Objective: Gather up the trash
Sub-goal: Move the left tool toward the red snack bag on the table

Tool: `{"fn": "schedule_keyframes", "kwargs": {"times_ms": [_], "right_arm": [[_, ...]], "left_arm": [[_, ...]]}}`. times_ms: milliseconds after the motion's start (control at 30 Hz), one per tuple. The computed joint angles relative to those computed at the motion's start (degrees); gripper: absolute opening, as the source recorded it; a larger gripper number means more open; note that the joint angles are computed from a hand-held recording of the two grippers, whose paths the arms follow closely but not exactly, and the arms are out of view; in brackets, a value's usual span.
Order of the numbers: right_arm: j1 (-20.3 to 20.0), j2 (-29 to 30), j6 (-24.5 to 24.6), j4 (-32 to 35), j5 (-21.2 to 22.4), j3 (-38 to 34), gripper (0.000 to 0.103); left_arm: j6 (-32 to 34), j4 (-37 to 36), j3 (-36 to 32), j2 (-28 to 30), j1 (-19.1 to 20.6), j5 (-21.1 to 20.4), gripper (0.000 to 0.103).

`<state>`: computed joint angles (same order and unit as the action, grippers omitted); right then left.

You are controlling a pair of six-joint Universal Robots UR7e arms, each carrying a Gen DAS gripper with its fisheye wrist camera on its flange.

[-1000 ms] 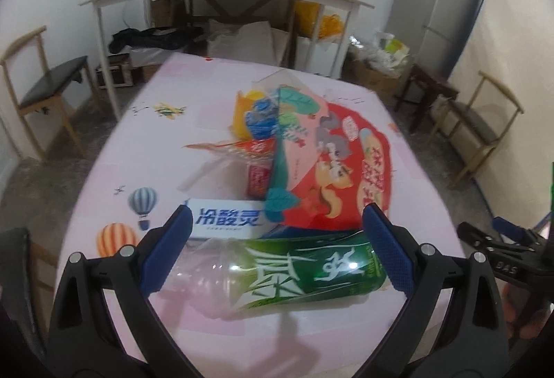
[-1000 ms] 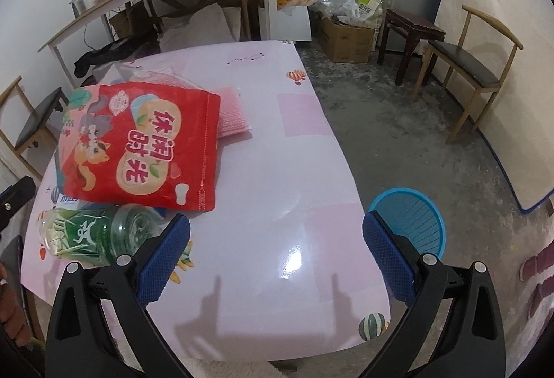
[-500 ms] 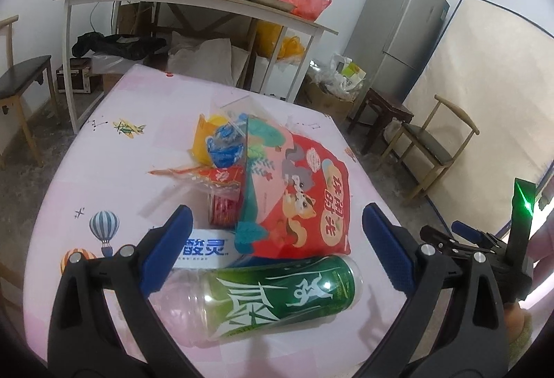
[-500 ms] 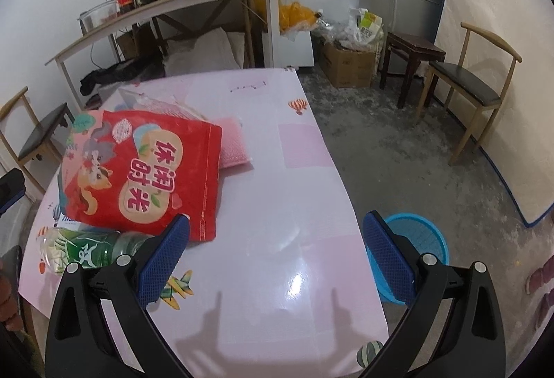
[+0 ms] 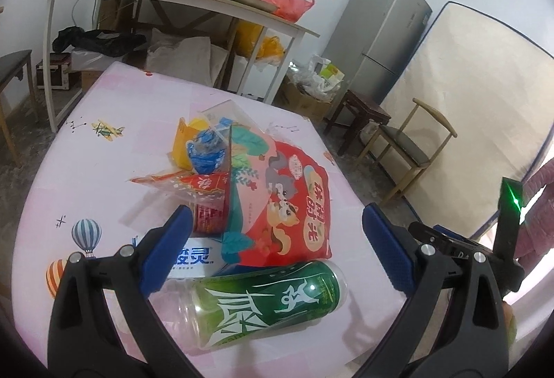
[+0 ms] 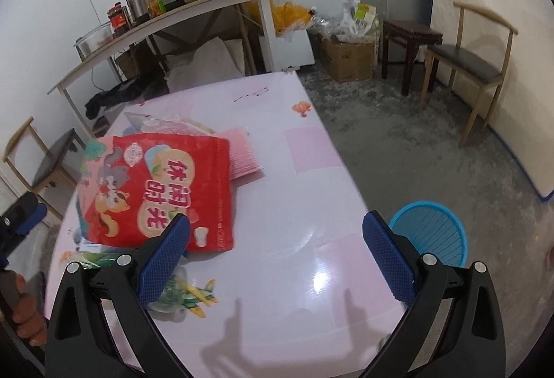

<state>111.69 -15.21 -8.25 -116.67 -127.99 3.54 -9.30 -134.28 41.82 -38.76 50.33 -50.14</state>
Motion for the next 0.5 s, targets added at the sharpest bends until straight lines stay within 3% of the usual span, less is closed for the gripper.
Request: {"fn": "schedule_keyframes", "kwargs": {"times_ms": [233, 500], "right_arm": [[0.12, -6.33, 7.33, -2.24, 2.02, 11.39, 0.097], [0.91, -9.4, 8.5, -4.87, 1.1, 16.24, 0.097]], "left_arm": [[0.99, -0.16, 0.89, -1.21, 0.27, -2.26, 0.094], [2.97, -0.86, 1.36, -2.11, 0.3, -5.0, 0.094]]}}
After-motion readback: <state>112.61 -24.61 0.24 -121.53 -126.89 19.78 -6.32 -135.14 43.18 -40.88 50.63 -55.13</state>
